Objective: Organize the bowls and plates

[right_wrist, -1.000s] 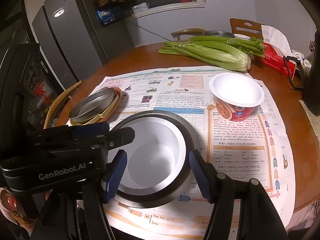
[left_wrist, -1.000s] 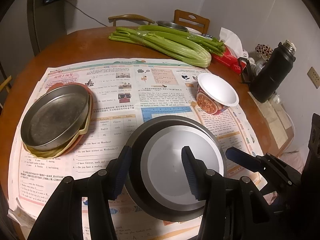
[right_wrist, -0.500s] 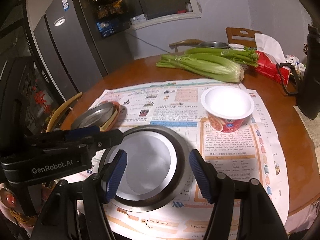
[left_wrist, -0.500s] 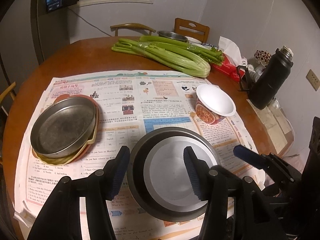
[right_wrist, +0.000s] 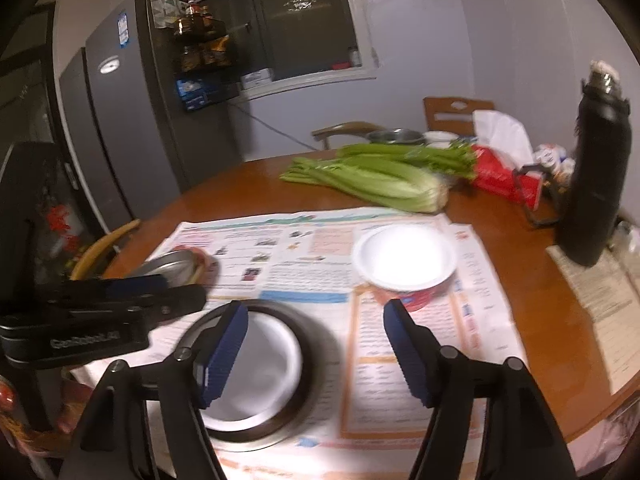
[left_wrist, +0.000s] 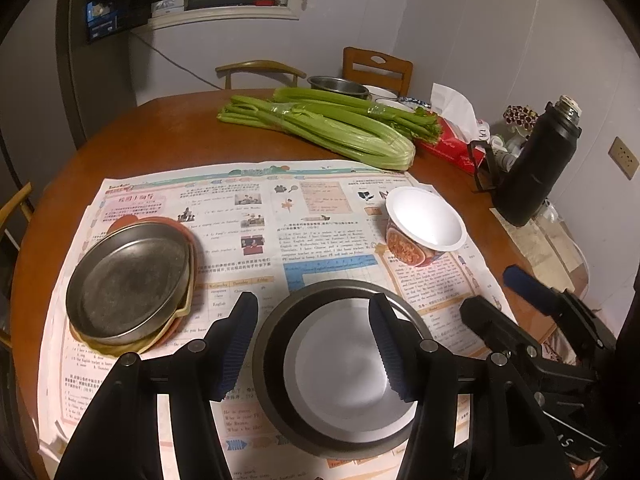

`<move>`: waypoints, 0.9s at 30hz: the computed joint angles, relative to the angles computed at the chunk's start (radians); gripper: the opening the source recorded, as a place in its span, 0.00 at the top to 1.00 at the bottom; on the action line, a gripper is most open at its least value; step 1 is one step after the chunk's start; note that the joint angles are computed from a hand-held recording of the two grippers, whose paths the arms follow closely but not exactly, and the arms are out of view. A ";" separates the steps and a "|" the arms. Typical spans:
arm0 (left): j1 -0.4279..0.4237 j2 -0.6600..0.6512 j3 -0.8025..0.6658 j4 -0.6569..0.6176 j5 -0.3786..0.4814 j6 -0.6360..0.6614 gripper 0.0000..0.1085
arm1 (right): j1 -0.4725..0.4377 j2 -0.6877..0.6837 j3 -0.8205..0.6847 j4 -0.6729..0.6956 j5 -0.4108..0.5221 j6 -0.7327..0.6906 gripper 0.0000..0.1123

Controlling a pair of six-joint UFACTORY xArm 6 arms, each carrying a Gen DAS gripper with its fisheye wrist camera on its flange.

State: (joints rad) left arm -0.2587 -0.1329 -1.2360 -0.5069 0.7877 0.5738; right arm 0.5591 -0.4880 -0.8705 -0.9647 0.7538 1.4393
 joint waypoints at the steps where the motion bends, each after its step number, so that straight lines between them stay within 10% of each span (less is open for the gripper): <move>1: -0.003 0.003 -0.003 0.001 0.000 -0.001 0.45 | 0.003 -0.002 -0.002 -0.017 0.020 0.004 0.35; 27: -0.131 0.387 -0.446 0.041 0.108 -0.118 0.45 | -0.335 0.031 0.060 0.337 -0.179 -0.224 0.31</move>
